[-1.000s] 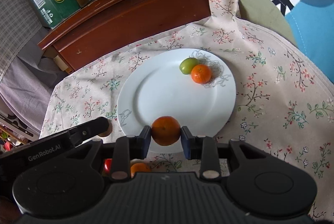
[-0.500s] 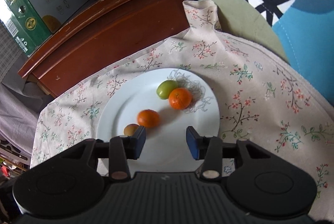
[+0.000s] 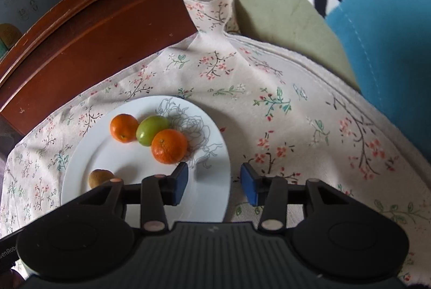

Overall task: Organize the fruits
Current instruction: 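Carry the kiwi and mandarin onto the plate and open both tools, then withdraw both open tools from the plate back toward the fruit cluster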

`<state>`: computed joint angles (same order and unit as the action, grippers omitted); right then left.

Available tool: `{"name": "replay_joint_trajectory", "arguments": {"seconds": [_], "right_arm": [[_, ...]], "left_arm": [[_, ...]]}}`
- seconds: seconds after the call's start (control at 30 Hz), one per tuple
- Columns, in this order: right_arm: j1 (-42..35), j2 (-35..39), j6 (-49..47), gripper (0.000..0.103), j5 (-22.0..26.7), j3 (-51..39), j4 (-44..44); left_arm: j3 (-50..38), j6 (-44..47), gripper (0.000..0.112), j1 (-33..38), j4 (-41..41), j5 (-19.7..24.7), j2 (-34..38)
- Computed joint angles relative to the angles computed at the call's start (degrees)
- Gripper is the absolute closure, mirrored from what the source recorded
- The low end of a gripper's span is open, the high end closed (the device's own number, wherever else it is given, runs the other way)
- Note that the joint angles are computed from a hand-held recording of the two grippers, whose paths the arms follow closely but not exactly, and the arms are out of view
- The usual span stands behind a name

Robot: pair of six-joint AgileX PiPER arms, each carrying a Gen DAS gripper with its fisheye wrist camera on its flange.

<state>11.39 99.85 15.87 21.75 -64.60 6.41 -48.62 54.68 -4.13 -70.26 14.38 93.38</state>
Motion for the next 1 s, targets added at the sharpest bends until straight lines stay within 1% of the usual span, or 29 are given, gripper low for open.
{"name": "replay_joint_trajectory", "arguments": {"seconds": [0.03,0.07,0.1,0.13,0.17,0.23,0.4,0.47,0.57,0.67,0.7,0.8,0.93,1.0], "right_arm": [[0.2,0.3,-1.0,0.059,0.2,-0.4,-0.4],[0.9,0.6,-0.3,0.059,0.5,-0.9,-3.1],[2.2,0.6,1.9,0.059,0.2,-0.7,-8.2],[3.0,0.4,4.5,0.059,-0.6,-0.2,-11.3],[3.3,0.3,5.6,0.059,-1.0,0.2,-12.2],[3.5,0.2,3.1,0.059,-0.7,0.1,-10.2],[5.4,-0.5,1.4,0.059,-1.6,1.3,-10.3],[5.9,-0.8,-0.4,0.059,-1.5,1.6,-8.8],[7.5,-1.1,0.7,0.059,-2.2,2.4,-10.2],[9.1,-1.3,0.6,0.059,-2.4,2.8,-10.3],[9.6,-1.6,0.9,0.059,-2.6,3.2,-10.8],[10.6,-2.4,0.0,0.059,-2.4,4.1,-9.8],[10.8,-3.7,-2.3,0.059,-1.3,5.0,-6.4],[11.0,-4.3,-2.8,0.056,0.0,5.0,-5.1]], "left_arm": [[0.0,1.0,0.083,-0.1,-0.8,-0.3,0.1],[0.1,2.1,0.083,-0.1,-1.8,-0.4,0.1],[0.2,2.1,0.083,-0.1,-1.5,-0.6,0.1],[0.4,1.5,0.083,-0.3,-0.6,-1.2,-0.1],[0.6,0.8,0.083,-0.4,0.4,-1.7,-0.4],[0.6,-2.3,0.083,-0.2,4.0,-1.4,-0.8],[1.9,-9.9,0.083,-0.1,13.5,-2.3,-2.7],[2.4,-10.9,0.083,1.0,14.6,-1.6,-3.4],[3.6,-13.2,0.083,2.4,17.4,-0.6,-5.0],[4.7,-21.6,0.083,2.0,26.3,-1.3,-6.7],[5.2,-22.2,0.083,2.3,27.1,-1.2,-7.3],[6.2,-19.3,0.083,4.7,23.6,1.9,-8.6],[8.0,-23.1,0.083,4.7,29.4,2.0,-11.4],[8.9,-23.4,0.083,5.3,30.0,2.7,-12.9]]}}
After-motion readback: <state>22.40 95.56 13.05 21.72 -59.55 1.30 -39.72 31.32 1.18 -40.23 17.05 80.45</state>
